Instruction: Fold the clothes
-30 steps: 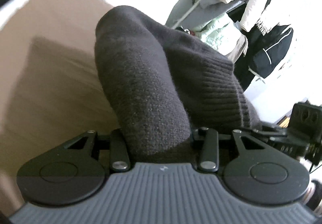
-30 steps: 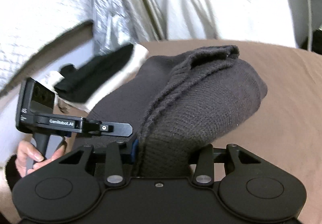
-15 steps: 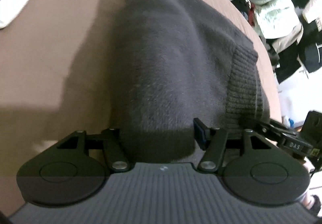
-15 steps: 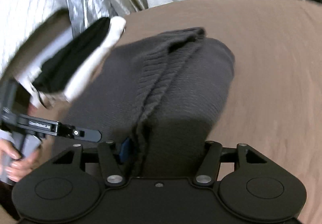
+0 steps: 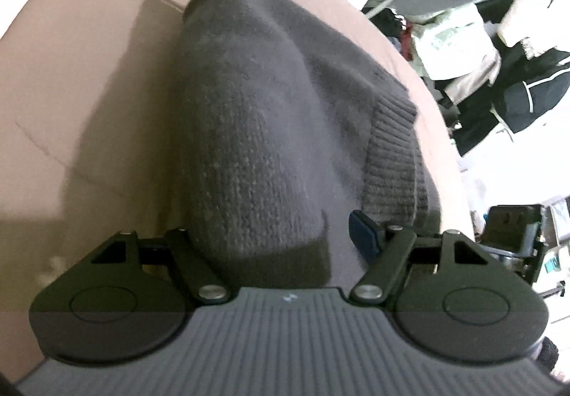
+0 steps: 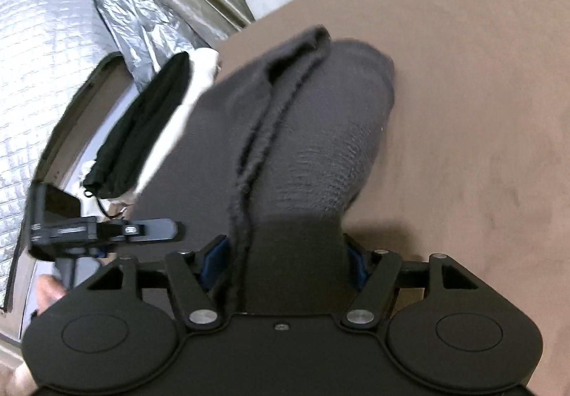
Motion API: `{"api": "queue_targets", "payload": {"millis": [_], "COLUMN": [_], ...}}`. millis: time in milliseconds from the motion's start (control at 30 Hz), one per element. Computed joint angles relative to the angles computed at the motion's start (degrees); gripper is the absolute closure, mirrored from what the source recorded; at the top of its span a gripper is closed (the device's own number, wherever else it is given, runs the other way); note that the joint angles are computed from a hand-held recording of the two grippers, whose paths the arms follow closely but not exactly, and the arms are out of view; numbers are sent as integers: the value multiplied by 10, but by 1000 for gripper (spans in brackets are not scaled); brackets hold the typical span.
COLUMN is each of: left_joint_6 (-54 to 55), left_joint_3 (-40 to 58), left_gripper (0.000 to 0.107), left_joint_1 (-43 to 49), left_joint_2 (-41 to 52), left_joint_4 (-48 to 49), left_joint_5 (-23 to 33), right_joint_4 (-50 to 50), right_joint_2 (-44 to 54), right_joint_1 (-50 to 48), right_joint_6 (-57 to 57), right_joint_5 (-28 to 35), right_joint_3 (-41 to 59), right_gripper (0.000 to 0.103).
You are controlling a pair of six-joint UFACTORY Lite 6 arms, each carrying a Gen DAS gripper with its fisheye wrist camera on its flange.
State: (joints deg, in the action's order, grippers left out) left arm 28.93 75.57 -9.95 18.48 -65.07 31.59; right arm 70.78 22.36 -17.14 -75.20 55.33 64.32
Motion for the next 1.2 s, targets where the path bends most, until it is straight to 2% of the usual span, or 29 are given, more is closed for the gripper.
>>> {"api": "queue_targets", "payload": {"millis": [33, 67, 100, 133, 200, 267, 433, 600, 633, 700, 767, 900, 1000, 1100, 1200], "left_joint_6": [-16, -24, -34, -48, -75, -80, -60, -28, -33, -70, -177, -333, -343, -280, -209], "left_joint_3": [2, 2, 1, 1, 1, -7, -21, -43, -40, -33, -3, -9, -32, 15, 152], "left_gripper": [50, 55, 60, 61, 67, 69, 69, 69, 69, 69, 69, 69, 69, 69, 69], "left_joint_1": [-6, -11, -16, -21, -33, -39, -48, -38, -38, -41, -69, -54, 4, 86, 181], "left_joint_2": [1, -1, -4, -7, -24, -49, -109, -141, -141, -149, -148, -241, -332, -360, -308], "left_joint_4": [18, 33, 49, 72, 124, 142, 136, 98, 98, 133, 239, 420, 434, 406, 387], "left_joint_5": [-17, -32, -48, -61, -78, -83, -91, -102, -100, -94, -105, -61, -14, 93, 240], "right_joint_4": [13, 25, 37, 52, 79, 88, 48, 24, 23, 23, 21, -28, -29, -10, 5], "right_joint_2": [16, 32, 50, 50, -6, -66, -195, -284, -302, -351, -426, -511, -511, -499, -483], "right_joint_1": [10, 19, 28, 38, 60, 73, 88, 48, 52, 65, 102, 204, 259, 300, 360], "right_joint_6": [0, 0, 0, -9, -64, -84, -42, -34, -40, -57, -58, -1, 33, 49, 51], "right_joint_5": [-6, -11, -16, -28, -60, -79, -102, -49, -56, -83, -140, -217, -227, -222, -241], "right_joint_3": [11, 22, 35, 34, -8, -48, -93, -112, -120, -150, -190, -193, -163, -134, -102], "right_gripper": [31, 36, 46, 49, 56, 58, 59, 59, 60, 61, 61, 61, 62, 62, 62]}}
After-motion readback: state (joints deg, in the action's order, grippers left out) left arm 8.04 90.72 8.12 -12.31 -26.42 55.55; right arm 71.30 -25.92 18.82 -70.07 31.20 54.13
